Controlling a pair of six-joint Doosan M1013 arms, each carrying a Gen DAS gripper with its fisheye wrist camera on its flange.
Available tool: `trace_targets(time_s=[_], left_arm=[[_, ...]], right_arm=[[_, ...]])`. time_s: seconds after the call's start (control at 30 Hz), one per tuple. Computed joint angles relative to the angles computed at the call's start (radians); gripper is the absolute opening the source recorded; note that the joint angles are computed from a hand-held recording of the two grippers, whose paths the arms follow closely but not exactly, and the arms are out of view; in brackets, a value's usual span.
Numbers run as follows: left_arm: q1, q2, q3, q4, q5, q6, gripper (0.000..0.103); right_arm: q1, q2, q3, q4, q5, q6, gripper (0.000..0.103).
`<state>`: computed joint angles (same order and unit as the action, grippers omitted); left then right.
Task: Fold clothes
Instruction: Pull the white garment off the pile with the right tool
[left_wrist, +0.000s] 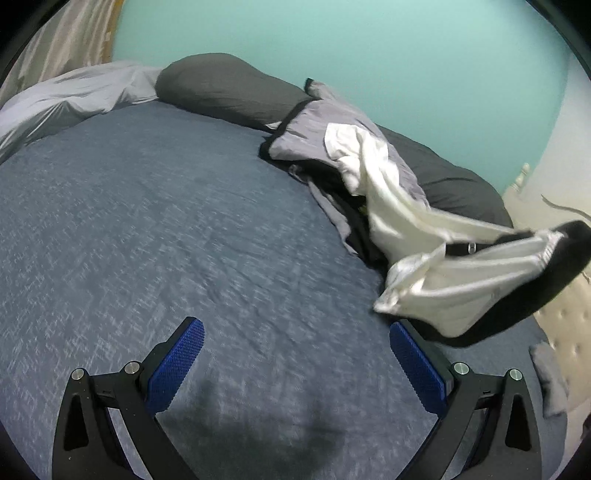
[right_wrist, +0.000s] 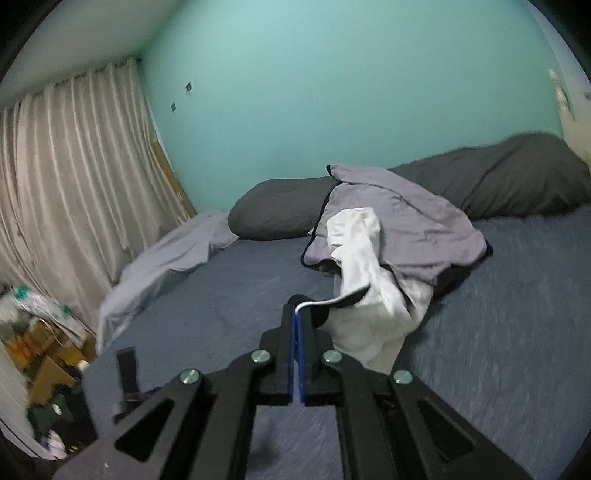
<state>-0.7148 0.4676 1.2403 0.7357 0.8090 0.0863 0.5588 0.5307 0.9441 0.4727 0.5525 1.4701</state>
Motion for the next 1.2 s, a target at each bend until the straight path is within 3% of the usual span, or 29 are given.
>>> trace_targets(time_s=[0.1,0.2,0.4,0.5,0.7,0.8,0.87,0.93,1.07,1.2], left_arm=[[-0.019,-0.007,0.008,-0.005,0.015,-0.003,0.103],[-0.028,-0.016,0.036,-0.025,-0.015,0.001,0.103],[-0.028,0.012,0.041,-0.092,-0.06,0.072,0.103],[-0.027,0.033,0.027,-0.109,-0.062,0.105,0.103],[-0.026,0.059,0.009,-0.135,-0.081,0.176,0.103],[-0.025,0.063,0.01,-0.149,-0.079,0.19,0.103],[-0.024,0.065,0.011,-0.144,-0.074,0.187,0.103],[-0.023,0.065,0.013,-0.142,-0.075,0.186,0.103],[-0.02,0.066,0.017,-0.148,-0.079,0.191,0.103],[-0.02,0.059,0.026,-0.14,-0.087,0.178,0.103]], right_arm=[[0.004,-0.054,0.094,0.024,-0.044,0.01,0.001],[0.002,-0.093,0.191,-0.012,-0.093,0.08,0.001],[-0.002,-0.109,0.317,-0.26,-0.156,0.416,0.001],[-0.003,-0.101,0.349,-0.407,-0.134,0.603,0.001],[-0.022,-0.076,0.352,-0.488,-0.063,0.718,0.004],[-0.035,-0.054,0.332,-0.449,-0.001,0.731,0.005],[-0.035,-0.053,0.335,-0.522,0.025,0.843,0.016],[-0.031,-0.064,0.356,-0.611,0.035,0.96,0.039],[-0.028,-0.087,0.386,-0.669,0.053,1.063,0.042],[-0.028,-0.084,0.38,-0.483,0.035,0.928,0.043]])
